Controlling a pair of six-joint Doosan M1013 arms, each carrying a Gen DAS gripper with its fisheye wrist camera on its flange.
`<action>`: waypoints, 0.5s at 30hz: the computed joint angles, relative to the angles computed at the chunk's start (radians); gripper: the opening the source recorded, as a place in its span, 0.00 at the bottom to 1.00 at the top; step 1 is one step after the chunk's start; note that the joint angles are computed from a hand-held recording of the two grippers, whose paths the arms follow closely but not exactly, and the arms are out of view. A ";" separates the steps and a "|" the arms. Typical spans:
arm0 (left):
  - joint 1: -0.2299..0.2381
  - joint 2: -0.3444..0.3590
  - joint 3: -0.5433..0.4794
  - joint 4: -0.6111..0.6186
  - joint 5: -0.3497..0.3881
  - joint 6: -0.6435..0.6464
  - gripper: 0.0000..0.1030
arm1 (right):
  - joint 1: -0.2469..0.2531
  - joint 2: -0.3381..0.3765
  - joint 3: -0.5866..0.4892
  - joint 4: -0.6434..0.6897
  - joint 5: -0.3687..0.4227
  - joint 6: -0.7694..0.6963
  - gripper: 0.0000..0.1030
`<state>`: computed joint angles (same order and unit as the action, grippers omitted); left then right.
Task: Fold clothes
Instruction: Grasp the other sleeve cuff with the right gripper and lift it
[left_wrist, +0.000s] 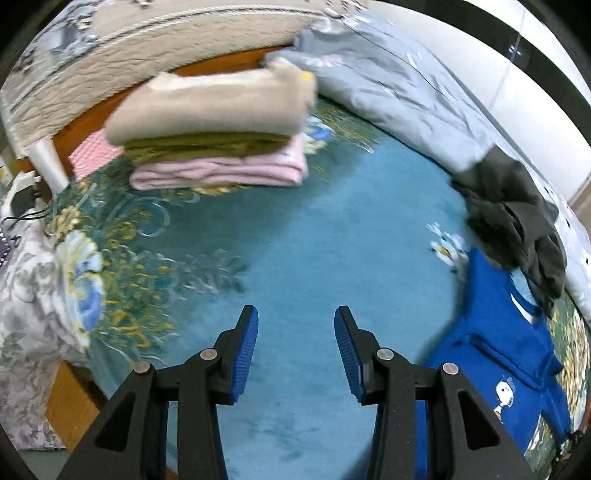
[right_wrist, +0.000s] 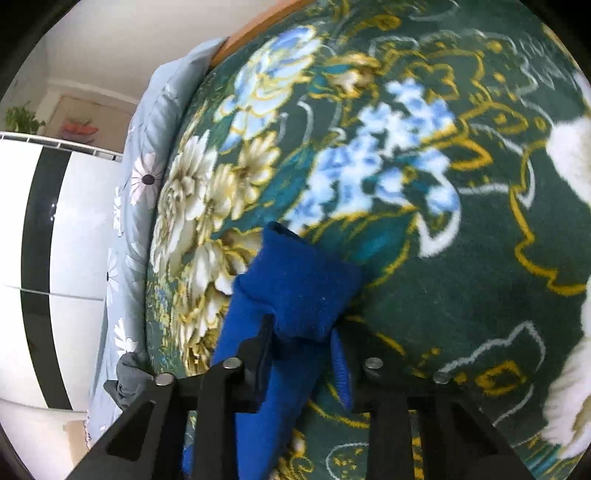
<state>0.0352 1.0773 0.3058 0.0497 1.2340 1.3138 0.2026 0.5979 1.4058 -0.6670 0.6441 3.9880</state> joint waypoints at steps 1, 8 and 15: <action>0.004 -0.007 0.010 0.008 -0.011 -0.006 0.43 | 0.003 -0.002 -0.006 -0.021 0.006 0.003 0.26; 0.029 -0.073 0.136 0.010 -0.099 -0.011 0.43 | 0.047 -0.003 -0.151 -0.083 0.170 -0.274 0.25; 0.041 -0.105 0.216 -0.095 -0.120 0.075 0.43 | 0.111 0.082 -0.431 -0.117 0.250 -0.589 0.25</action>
